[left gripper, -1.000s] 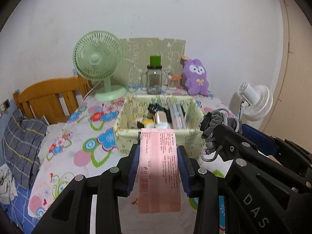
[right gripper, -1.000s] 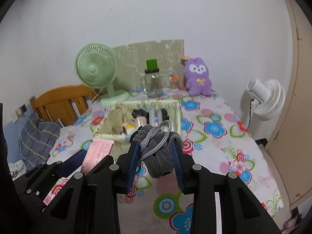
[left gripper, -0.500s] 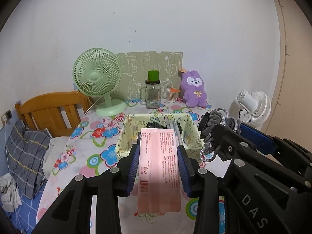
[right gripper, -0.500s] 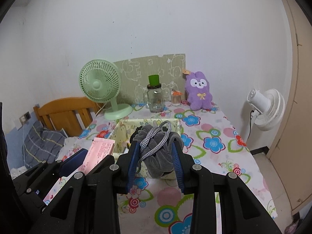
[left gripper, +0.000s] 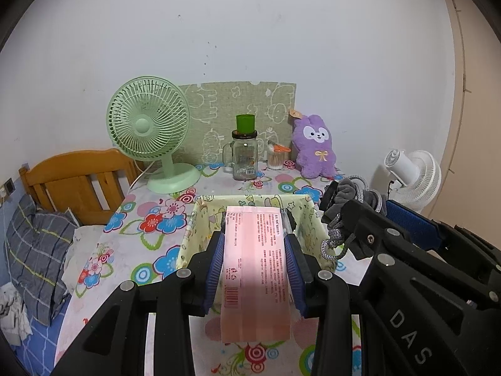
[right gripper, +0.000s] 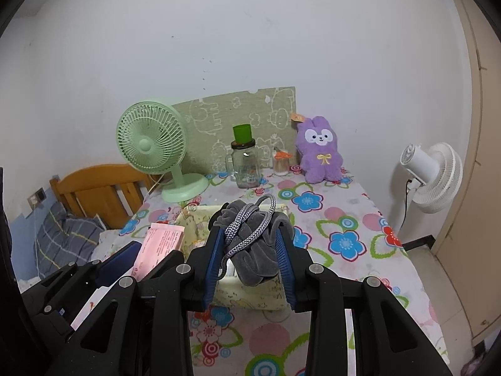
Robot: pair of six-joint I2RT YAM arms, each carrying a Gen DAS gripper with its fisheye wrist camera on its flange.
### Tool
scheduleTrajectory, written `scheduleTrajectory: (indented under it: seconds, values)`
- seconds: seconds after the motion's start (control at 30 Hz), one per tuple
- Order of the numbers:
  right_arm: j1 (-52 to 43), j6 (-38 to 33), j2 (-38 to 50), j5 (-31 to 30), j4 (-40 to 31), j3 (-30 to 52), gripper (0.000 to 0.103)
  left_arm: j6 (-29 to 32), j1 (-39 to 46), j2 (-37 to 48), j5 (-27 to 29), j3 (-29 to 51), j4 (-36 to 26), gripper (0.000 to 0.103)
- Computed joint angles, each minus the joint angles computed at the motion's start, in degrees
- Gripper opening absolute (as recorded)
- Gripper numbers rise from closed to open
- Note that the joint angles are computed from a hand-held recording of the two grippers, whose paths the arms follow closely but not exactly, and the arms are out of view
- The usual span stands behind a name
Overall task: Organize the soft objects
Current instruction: 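Lift and carry the sponge and pink packet over the basket with both tools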
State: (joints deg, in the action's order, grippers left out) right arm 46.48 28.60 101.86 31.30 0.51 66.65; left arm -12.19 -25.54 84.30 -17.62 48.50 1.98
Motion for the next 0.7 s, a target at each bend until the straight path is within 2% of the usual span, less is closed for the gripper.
scheduleTrajectory:
  seconds: [0.7]
  values:
    - [-6.7,-3.5,14.1,-6.7,-3.0,16.8,0.038,2.9,6.3,13.8,4.9,11.7,1.4,0.039]
